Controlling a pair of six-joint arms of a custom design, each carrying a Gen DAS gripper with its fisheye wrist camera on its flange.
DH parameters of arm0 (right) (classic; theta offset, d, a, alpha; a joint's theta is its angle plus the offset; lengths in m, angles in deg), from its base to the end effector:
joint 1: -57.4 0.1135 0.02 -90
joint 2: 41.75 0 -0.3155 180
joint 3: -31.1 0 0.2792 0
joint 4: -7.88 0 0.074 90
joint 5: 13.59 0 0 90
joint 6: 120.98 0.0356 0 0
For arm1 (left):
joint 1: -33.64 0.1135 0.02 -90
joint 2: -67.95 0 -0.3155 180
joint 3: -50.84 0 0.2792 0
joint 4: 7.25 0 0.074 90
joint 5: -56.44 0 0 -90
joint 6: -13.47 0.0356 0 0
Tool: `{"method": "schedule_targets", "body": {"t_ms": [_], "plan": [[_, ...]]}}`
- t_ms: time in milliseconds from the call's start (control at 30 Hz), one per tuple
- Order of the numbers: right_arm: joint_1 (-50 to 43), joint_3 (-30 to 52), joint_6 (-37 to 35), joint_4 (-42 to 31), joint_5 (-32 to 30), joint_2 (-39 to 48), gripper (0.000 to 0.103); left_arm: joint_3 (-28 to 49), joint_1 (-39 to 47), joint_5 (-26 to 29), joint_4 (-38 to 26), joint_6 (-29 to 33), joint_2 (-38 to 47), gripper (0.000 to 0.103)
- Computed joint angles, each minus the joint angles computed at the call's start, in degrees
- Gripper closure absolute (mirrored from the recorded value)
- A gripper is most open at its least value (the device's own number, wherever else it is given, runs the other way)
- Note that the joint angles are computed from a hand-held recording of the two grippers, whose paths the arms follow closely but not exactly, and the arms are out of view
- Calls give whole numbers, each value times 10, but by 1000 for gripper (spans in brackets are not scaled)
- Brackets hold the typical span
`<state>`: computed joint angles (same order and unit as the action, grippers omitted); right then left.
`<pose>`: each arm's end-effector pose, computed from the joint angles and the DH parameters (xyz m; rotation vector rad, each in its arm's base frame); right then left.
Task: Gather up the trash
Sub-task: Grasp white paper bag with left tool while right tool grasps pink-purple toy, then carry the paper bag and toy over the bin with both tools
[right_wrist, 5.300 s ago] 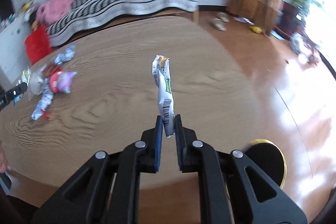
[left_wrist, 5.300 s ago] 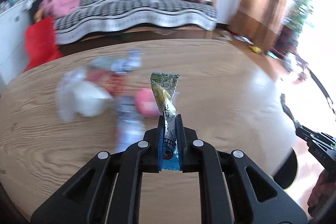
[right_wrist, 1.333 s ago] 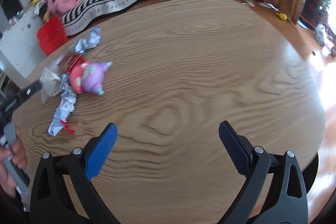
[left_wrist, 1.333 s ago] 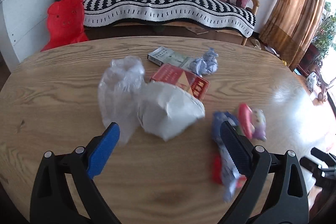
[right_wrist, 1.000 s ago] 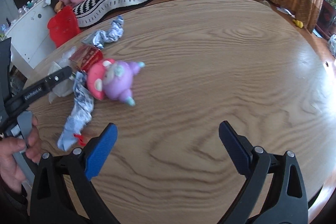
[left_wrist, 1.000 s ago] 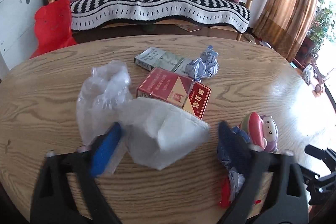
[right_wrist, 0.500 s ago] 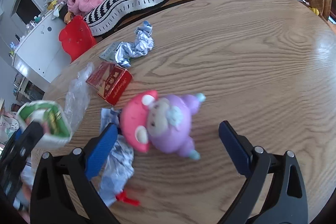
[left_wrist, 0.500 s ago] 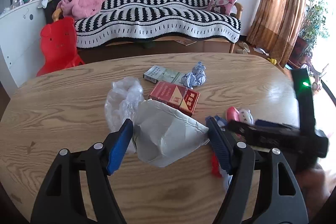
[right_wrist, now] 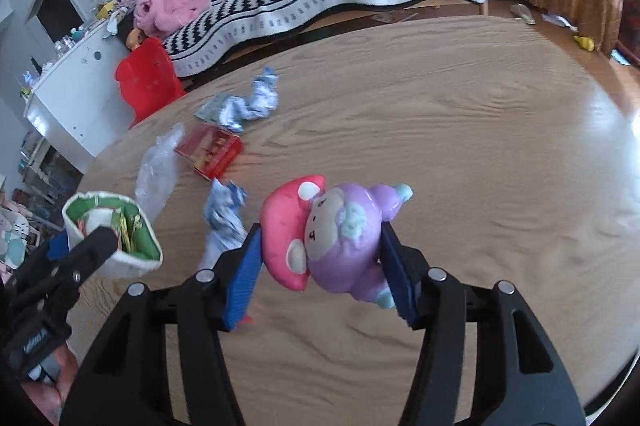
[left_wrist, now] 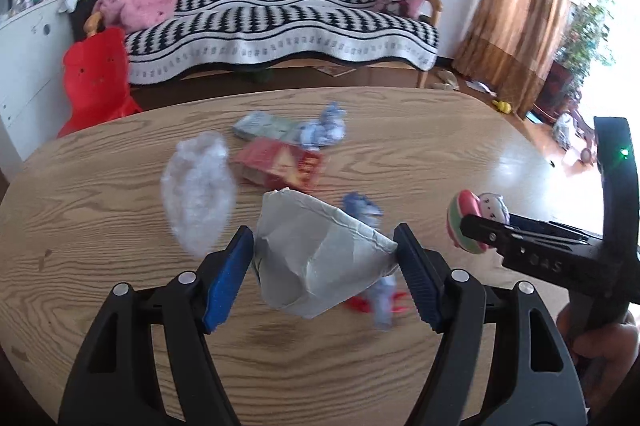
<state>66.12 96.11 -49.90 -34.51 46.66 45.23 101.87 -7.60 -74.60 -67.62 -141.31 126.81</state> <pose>0.3015 0.0641 0.2295 -0.7691 2.4726 0.6315 0.1439 -0.0951 0.2519 -0.6443 2.2629 0.1675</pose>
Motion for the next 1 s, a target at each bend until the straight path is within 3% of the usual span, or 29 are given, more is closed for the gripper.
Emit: {"method": "schedule_targets", "body": {"t_ms": [200,433,700,1000], "plan": [[-169,24,-130,-61,-16,6,47,81,-71,-4,51,-16,143,33],[-392,134,-266,-129,-40,109,46,216,-116,15,124,28,311,32],[-555,332,-310,-192,-30,290,46,421,-158,58,179,96,516,32],[-637,529,-314,-246,28,464,46,665,-187,118,163,168,714,32]]}}
